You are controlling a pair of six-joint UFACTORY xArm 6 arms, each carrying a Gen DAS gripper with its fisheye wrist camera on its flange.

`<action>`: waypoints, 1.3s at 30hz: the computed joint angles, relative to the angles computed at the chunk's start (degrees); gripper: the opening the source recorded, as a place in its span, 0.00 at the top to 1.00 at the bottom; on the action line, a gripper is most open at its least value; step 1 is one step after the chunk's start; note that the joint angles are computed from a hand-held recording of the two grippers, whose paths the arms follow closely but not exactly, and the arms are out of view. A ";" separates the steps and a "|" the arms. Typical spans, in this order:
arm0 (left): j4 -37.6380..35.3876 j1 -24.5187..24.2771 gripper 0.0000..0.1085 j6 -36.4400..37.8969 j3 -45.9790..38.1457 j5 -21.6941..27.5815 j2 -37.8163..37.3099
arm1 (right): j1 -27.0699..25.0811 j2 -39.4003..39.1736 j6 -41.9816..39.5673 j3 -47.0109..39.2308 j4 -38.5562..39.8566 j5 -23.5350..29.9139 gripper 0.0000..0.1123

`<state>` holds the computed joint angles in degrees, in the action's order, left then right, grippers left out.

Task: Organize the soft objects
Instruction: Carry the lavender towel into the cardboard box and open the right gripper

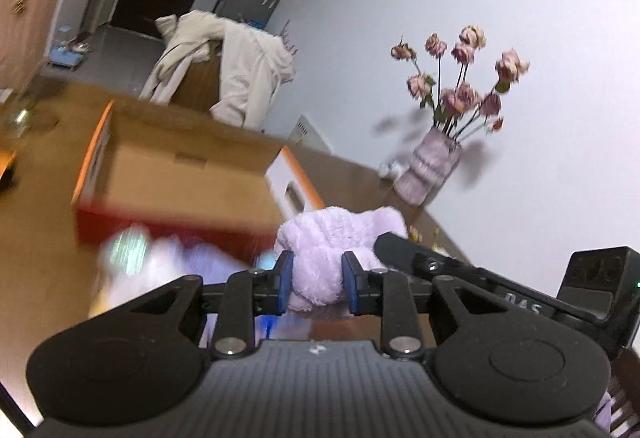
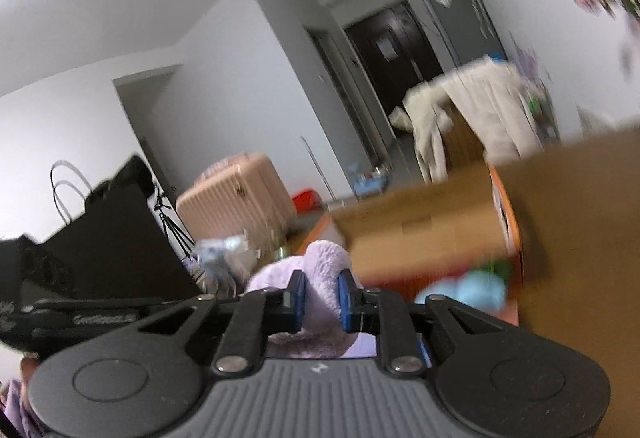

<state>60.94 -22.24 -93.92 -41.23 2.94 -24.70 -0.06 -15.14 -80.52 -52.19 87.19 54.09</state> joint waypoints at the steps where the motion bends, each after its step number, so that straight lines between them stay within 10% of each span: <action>1: -5.57 1.44 0.76 6.00 -2.92 -1.81 3.42 | 0.63 3.57 0.74 -4.81 -0.76 -0.76 0.85; 12: -69.75 5.22 0.76 70.10 -45.91 10.38 44.69 | 8.79 52.35 37.47 -64.75 -31.56 -10.26 0.85; 15: -74.67 7.04 0.76 73.86 -56.16 15.93 54.01 | 10.19 64.62 47.08 -79.81 -42.08 -8.86 0.85; 22: -77.71 8.70 0.72 76.84 -64.78 19.41 63.55 | 13.35 70.95 54.15 -84.03 -56.66 -14.98 0.79; 29: -79.18 8.66 0.51 77.72 -61.58 16.75 62.27 | 14.51 61.90 53.86 -67.04 -58.95 -27.81 0.66; 39: -49.88 7.91 0.28 57.65 -47.15 16.69 44.12 | 11.94 49.28 43.88 -57.77 -43.98 -22.84 0.36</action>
